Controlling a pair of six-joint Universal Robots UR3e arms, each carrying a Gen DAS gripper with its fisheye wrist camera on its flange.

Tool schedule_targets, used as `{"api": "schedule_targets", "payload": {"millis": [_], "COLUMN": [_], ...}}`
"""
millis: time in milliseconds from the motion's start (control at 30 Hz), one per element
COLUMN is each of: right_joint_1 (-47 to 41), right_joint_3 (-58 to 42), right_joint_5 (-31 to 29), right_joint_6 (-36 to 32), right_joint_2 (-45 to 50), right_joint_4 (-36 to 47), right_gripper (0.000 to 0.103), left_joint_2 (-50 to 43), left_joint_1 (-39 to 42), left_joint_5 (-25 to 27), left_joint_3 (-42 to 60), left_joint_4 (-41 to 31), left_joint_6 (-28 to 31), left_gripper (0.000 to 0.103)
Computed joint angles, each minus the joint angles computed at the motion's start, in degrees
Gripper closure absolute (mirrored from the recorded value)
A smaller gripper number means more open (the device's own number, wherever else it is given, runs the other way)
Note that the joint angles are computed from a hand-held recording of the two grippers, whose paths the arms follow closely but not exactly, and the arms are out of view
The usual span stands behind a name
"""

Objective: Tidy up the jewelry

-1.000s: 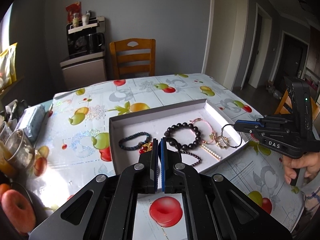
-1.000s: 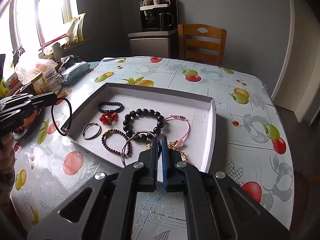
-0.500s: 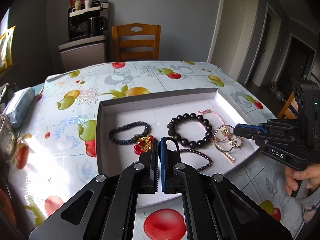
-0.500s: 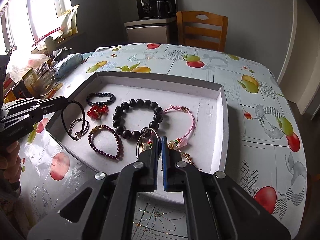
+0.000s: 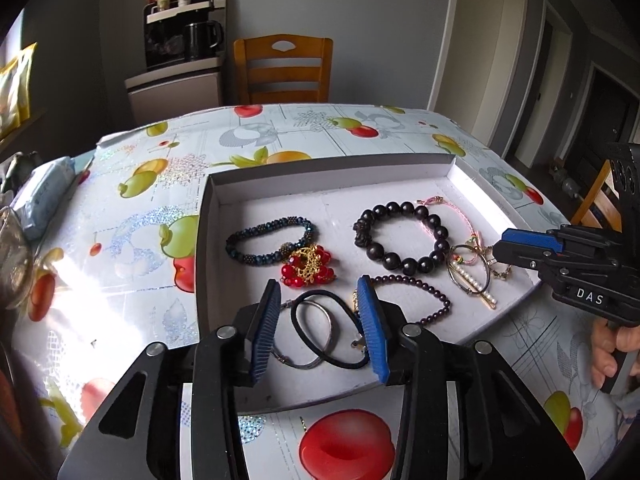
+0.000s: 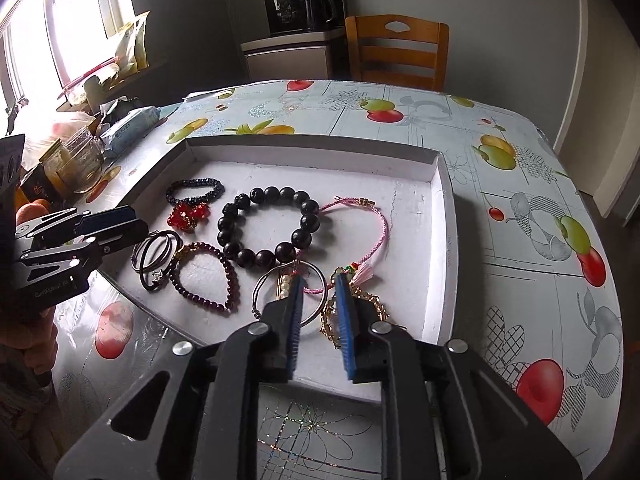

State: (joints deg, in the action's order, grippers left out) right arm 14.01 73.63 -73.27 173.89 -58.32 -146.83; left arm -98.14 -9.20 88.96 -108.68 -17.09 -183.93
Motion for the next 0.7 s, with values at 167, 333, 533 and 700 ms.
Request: {"api": "schedule_targets", "payload": {"millis": [167, 333, 533, 700], "right_joint_1": [-1.10, -0.70, 0.65, 1.97], "right_joint_3": [10.74, 19.88, 30.11, 35.63], "right_joint_5": [0.62, -0.15, -1.52, -2.79], "right_joint_6": [2.26, 3.44, 3.41, 3.96], "right_joint_2": [-6.11, -11.39, -17.17, -20.05], "right_joint_4": [-9.94, -18.14, -27.77, -33.02], "right_gripper": [0.058, 0.043, 0.032, 0.026], "left_joint_2": [2.05, 3.29, 6.52, 6.85], "left_joint_1": [-3.09, -8.31, -12.22, -16.15], "left_joint_5": [5.13, 11.13, 14.07, 19.61], "left_joint_3": [-3.14, -5.81, -11.03, -13.27], "left_joint_4": [5.22, 8.70, 12.92, 16.90], "left_joint_6": [-0.15, -0.96, -5.59, -8.37], "left_gripper": [0.022, 0.013, 0.011, 0.008]}}
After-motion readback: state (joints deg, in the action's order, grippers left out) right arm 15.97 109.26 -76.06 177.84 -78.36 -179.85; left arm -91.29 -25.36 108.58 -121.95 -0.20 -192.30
